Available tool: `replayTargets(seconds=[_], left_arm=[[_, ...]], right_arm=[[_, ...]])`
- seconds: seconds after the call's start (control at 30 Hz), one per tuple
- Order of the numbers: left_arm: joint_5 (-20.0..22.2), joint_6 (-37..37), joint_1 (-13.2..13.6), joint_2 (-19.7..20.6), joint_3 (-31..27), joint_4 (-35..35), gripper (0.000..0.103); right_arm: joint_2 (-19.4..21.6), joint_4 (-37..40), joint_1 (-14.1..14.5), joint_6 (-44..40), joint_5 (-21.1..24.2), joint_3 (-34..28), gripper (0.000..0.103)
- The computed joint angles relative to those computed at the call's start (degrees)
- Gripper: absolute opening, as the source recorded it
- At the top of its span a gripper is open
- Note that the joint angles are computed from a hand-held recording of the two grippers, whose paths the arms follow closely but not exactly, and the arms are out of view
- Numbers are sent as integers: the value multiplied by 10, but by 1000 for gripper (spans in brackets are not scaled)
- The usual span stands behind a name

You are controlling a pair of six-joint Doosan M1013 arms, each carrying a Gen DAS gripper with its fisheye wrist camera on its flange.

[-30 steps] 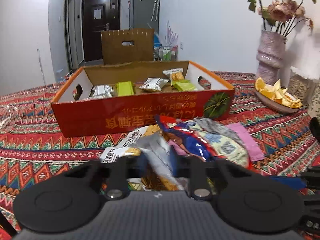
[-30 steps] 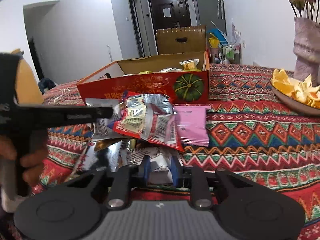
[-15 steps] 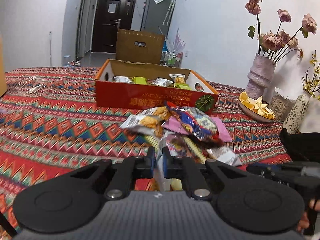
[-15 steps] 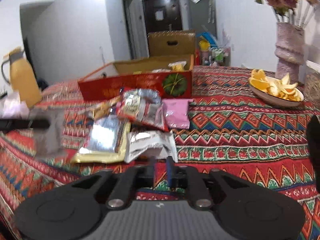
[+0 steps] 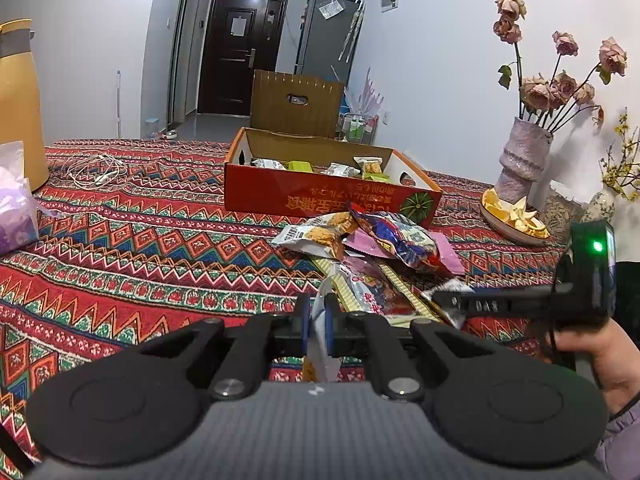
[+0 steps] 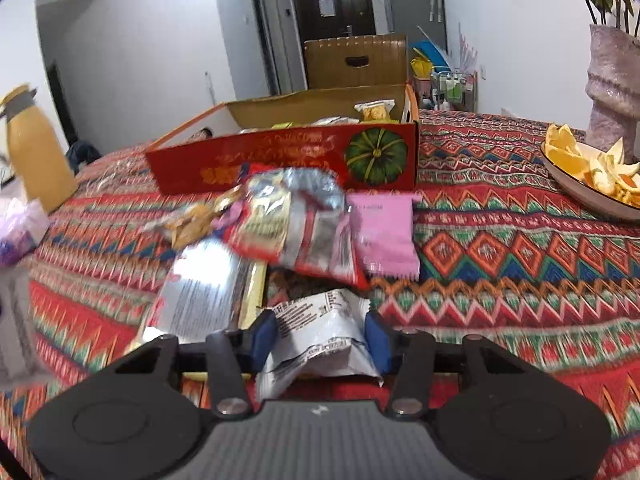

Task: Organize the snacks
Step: 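Grasp a white packet with the left tool while the right tool grasps a white packet, then carry both packets into the orange box and open both tools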

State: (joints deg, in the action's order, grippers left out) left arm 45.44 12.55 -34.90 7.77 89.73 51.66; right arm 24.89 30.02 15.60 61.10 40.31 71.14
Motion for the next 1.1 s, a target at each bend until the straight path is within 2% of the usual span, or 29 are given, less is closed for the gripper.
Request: replayTargets(seconds=[0.07,0.13,0.17,0.23,0.37,0.43,0.53,0.67,0.77,0.87,1.1], left_arm=[[-2,3,-4,-1,2,-3,8],[-5,4,-8,-3,5,-8,8],[-6,1,-10,-4,7,-7,8],[-8,-4,-16,-6,11,-1,8],[0,-12,-26,-12,17,11,8],[6,-15,-29,-15,18,16,8],[1,-22,-31,-19,22,23,8],[-1,-2,-22,-6,11,2,8],[-23,15,-8,1,-2,-4,8],[-49,71,15,15,-33,-21,8],[-96,245,87,91,-161,-128,8]], right_arm=[[-16,7,0,-35,-14,27,45],[-29,-26,7,-34,-31,45,32],[-34,-20,7,-42,-29,51,24],[-42,0,4,-60,-20,59,15],[-63,17,2,-69,-39,89,14],[-84,23,0,-73,-64,114,14],[-108,99,-11,-133,-71,139,14],[-116,134,-15,-171,-76,144,14],[-108,154,-19,-193,-72,128,14],[-86,188,-26,-230,-49,87,15],[21,172,-23,-219,23,-91,15]])
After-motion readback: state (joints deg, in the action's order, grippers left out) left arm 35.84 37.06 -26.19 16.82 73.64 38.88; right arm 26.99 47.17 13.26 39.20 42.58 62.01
